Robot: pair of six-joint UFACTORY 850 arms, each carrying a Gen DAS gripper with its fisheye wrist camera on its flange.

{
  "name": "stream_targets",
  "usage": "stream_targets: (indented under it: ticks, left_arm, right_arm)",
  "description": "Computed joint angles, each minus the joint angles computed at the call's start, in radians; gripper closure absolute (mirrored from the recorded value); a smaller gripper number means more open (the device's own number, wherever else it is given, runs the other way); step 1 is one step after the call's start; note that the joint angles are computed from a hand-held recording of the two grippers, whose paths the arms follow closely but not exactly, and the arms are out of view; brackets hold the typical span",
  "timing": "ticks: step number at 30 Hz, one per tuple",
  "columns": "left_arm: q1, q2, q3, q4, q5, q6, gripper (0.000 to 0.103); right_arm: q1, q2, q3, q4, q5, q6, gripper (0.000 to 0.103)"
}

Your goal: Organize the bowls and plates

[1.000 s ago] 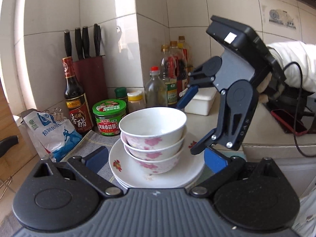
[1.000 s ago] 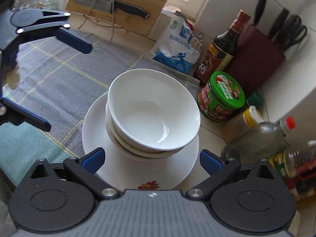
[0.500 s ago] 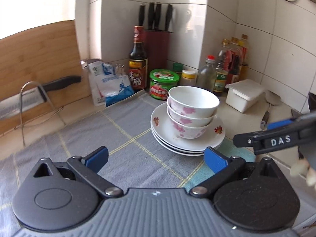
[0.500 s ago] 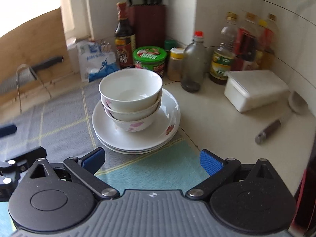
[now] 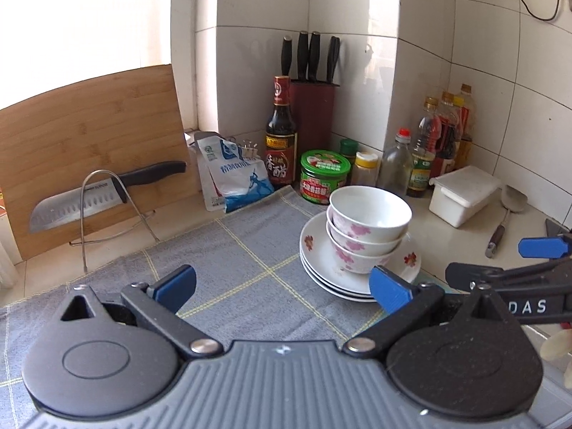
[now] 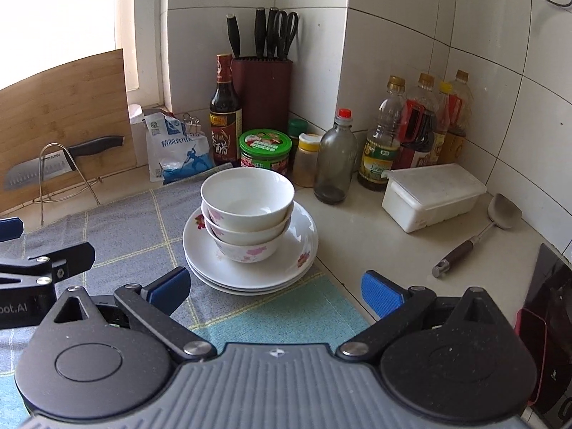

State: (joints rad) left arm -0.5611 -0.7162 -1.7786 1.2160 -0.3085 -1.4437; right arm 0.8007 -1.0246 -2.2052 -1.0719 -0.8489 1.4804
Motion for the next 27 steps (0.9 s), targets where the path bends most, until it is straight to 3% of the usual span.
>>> stream_targets:
  ticks: [27]
  left_arm:
    - [-0.013, -0.023, -0.049, 0.0, -0.04, 0.02, 0.001]
  right_arm:
    - [-0.009, -0.007, -0.021, -0.003, 0.01, -0.005, 0.0]
